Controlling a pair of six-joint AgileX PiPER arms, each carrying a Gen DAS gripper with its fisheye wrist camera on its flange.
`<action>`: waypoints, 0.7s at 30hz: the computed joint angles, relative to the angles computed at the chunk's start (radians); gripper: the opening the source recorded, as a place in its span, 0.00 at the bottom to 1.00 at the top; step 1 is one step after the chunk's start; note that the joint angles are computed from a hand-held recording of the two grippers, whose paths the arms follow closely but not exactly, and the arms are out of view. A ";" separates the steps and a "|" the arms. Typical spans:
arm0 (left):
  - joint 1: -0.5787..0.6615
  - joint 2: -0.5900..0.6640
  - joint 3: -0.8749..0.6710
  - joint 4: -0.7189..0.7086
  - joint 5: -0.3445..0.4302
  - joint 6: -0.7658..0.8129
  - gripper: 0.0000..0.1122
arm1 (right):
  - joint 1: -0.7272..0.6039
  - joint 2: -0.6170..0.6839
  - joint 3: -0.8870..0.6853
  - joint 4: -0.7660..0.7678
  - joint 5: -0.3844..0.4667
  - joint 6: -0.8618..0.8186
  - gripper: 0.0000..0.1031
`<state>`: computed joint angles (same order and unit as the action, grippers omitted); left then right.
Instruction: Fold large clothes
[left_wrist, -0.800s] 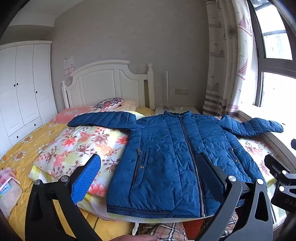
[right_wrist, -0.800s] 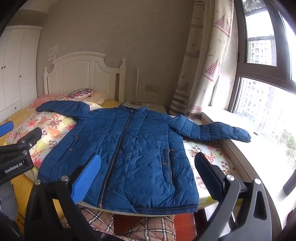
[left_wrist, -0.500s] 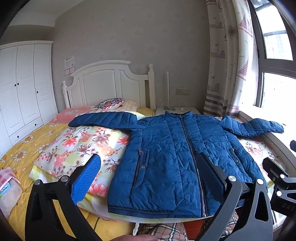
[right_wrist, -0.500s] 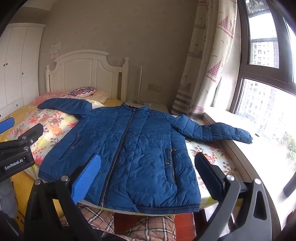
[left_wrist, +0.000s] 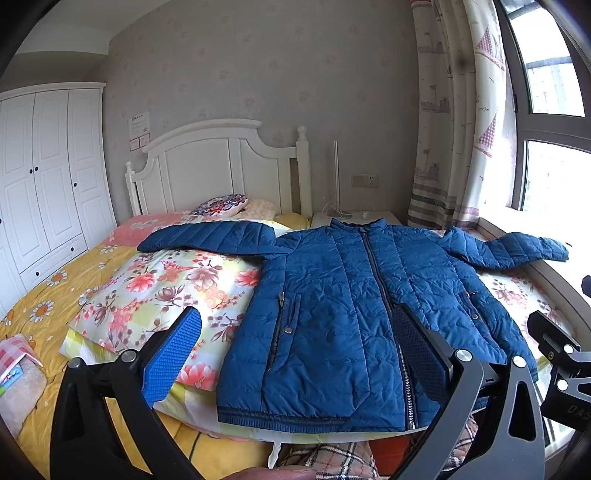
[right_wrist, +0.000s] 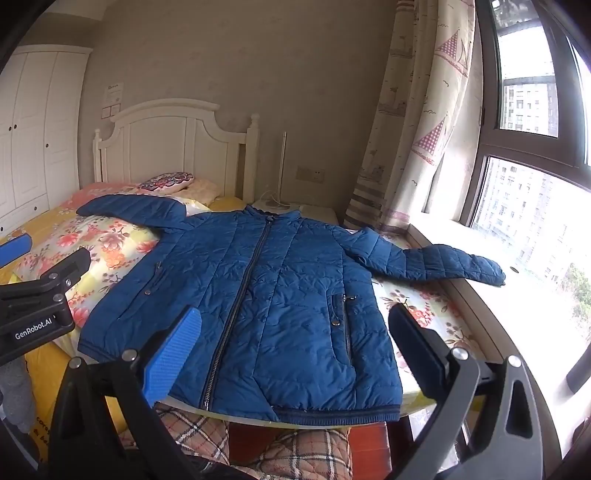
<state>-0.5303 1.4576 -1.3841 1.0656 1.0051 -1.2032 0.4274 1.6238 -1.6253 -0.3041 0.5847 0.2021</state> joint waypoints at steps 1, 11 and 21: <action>0.007 0.001 0.007 0.001 -0.008 -0.003 0.88 | 0.001 0.000 0.002 -0.002 -0.001 0.002 0.98; 0.011 -0.006 0.035 0.007 -0.018 -0.021 0.88 | 0.005 -0.003 0.006 -0.004 -0.002 0.006 0.98; 0.014 -0.008 0.045 0.007 -0.025 -0.024 0.88 | 0.005 -0.003 0.007 -0.003 -0.002 0.005 0.98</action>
<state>-0.5165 1.4493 -1.3392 1.0726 0.9803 -1.2269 0.4327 1.6204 -1.6180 -0.3072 0.5830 0.2076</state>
